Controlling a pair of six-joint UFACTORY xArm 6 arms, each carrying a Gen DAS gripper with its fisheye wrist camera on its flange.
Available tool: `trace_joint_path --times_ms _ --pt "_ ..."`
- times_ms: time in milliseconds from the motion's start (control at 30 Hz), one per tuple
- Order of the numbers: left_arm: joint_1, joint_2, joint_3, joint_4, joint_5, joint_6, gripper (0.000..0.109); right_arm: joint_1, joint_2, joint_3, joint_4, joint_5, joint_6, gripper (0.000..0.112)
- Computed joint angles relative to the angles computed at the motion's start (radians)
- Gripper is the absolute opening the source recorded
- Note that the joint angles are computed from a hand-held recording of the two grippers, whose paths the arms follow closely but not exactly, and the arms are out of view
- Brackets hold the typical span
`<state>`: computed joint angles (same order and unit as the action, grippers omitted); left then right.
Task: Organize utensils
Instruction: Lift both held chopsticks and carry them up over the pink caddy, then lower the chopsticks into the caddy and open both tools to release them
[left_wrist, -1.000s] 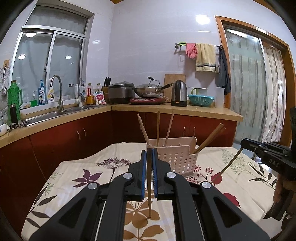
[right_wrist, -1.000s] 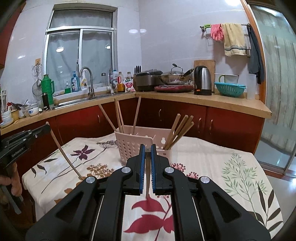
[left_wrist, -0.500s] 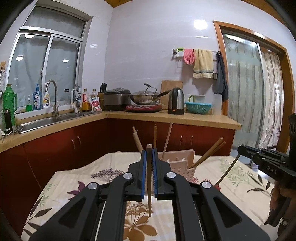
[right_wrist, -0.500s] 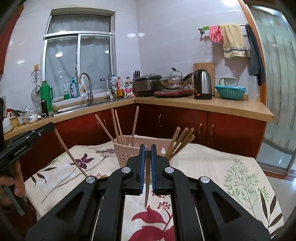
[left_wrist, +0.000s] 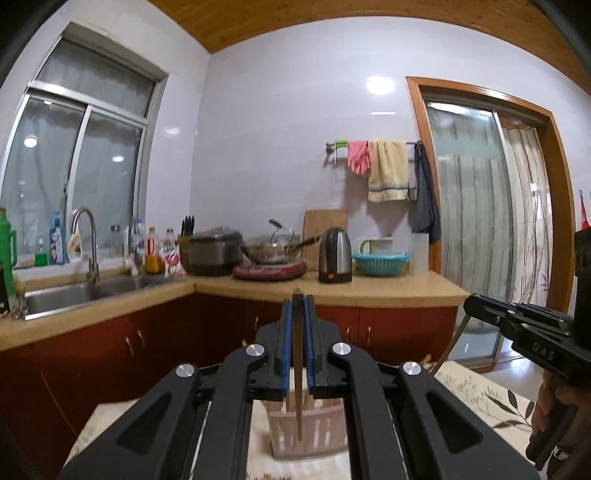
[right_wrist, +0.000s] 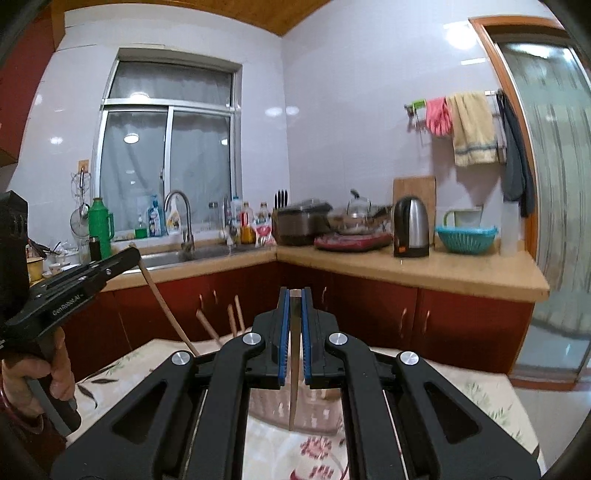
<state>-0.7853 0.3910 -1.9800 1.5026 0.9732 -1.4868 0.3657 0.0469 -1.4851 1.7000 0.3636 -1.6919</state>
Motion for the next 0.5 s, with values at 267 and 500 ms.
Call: trace_joint_path --times_ms 267,500 --pt "0.049 0.135 -0.214 0.001 -0.050 0.089 0.007 -0.007 0.139 -0.202 0.015 -0.011 0.006 0.006" --pt "0.089 0.233 -0.347 -0.013 -0.074 0.145 0.007 -0.004 0.293 -0.380 -0.064 -0.038 0.104 0.006"
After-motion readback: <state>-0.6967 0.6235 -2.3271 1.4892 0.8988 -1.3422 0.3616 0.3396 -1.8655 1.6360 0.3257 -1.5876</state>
